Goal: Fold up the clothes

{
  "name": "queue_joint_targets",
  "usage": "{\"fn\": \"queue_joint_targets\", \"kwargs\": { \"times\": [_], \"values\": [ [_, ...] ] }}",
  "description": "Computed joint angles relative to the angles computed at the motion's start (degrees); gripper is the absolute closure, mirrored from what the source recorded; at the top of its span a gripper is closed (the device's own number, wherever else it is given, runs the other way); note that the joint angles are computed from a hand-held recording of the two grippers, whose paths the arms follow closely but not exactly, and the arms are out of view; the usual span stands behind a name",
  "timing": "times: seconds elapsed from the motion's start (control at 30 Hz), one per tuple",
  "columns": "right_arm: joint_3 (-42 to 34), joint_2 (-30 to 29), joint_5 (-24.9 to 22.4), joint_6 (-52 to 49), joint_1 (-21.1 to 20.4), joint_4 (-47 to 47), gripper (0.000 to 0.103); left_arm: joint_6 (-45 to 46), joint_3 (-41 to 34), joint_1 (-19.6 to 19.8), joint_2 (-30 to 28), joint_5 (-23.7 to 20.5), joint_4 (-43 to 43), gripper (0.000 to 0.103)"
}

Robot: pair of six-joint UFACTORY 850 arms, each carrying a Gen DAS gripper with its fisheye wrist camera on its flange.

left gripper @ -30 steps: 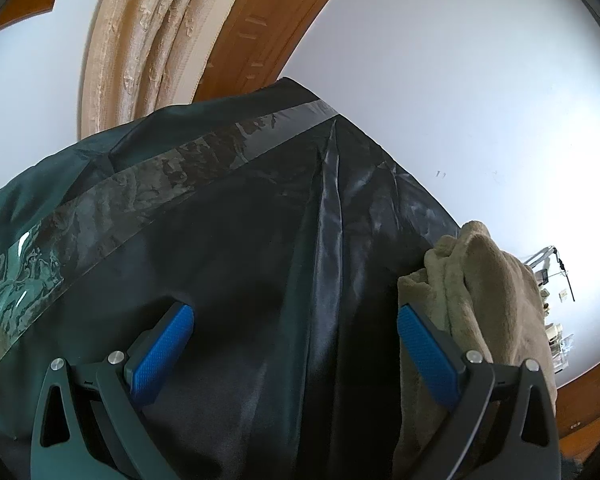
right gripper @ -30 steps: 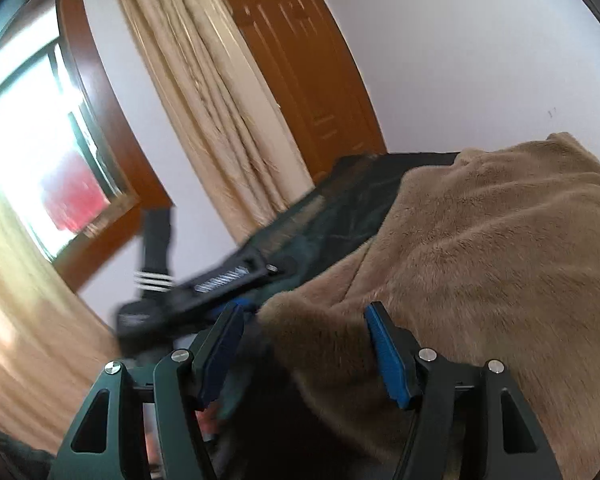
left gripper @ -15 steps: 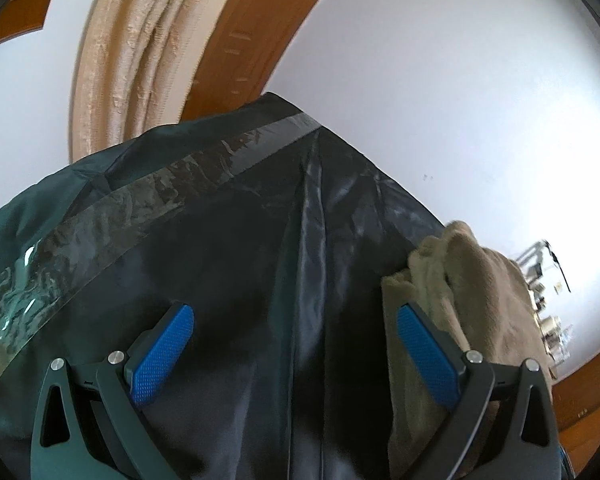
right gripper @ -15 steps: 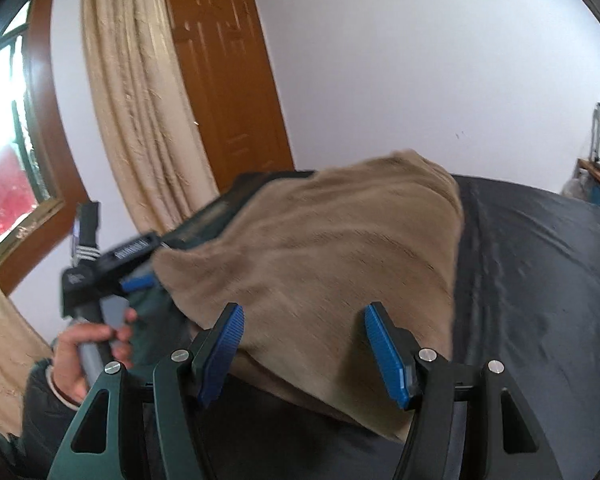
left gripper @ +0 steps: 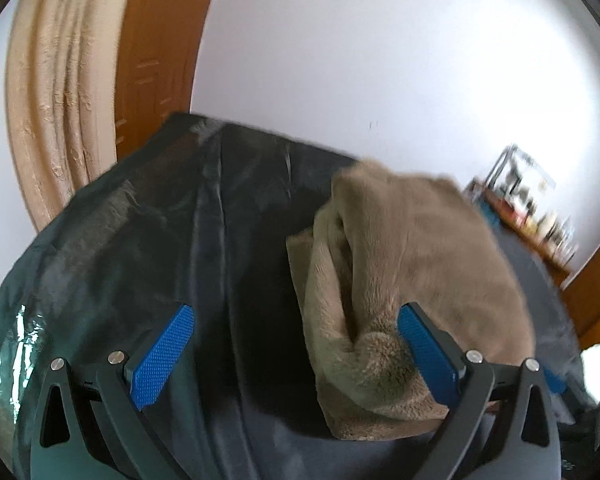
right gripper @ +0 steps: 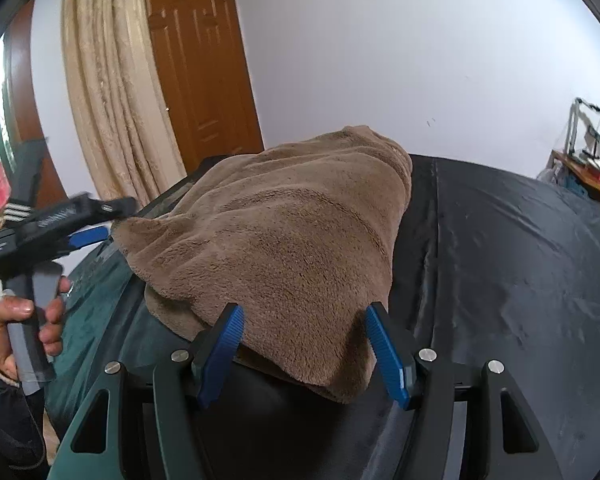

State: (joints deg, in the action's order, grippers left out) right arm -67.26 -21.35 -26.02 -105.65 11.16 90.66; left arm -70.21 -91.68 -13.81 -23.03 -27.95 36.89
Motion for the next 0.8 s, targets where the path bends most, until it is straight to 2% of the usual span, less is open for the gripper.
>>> {"fn": "queue_joint_targets", "kwargs": {
  "times": [0.07, 0.17, 0.23, 0.27, 0.37, 0.53, 0.67, 0.8],
  "values": [
    [-0.5, -0.5, 0.6, -0.5, 0.4, -0.6, 0.038, 1.0, -0.5, 0.3, -0.9, -0.8, -2.3, 0.001],
    [-1.1, -1.4, 4.4, -3.0, 0.8, 1.7, 0.038, 0.4, 0.3, 0.9, -1.2, -1.1, -4.0, 0.001],
    [-2.4, -2.8, 6.0, -0.2, 0.5, -0.2, 0.035, -0.8, 0.0, 0.6, -1.9, -5.3, -1.9, 0.001],
    [-3.3, -3.6, 5.8, 4.1, 0.1, -3.7, 0.034, -0.7, 0.0, 0.4, -2.1, -6.7, -1.2, 0.001],
    [-4.7, -5.3, 5.2, 10.0, -0.7, -8.7, 0.03, 0.8, 1.6, 0.9, -1.9, -6.0, -3.0, 0.001],
    [-4.8, -5.7, 4.4, 8.8, -1.1, -8.2, 0.029, -0.5, 1.9, 0.7, -1.9, -6.6, -0.6, 0.001],
    [-5.1, -5.6, 2.0, 10.4, -1.9, -9.4, 0.029, -1.8, 1.7, 0.6, -1.0, -7.3, 1.0, 0.001],
    [-2.8, -2.7, -0.4, 3.4, -2.7, -2.0, 0.028, -6.6, 0.9, 0.3, 0.4, -8.2, 5.6, 0.0]
  ]
}}
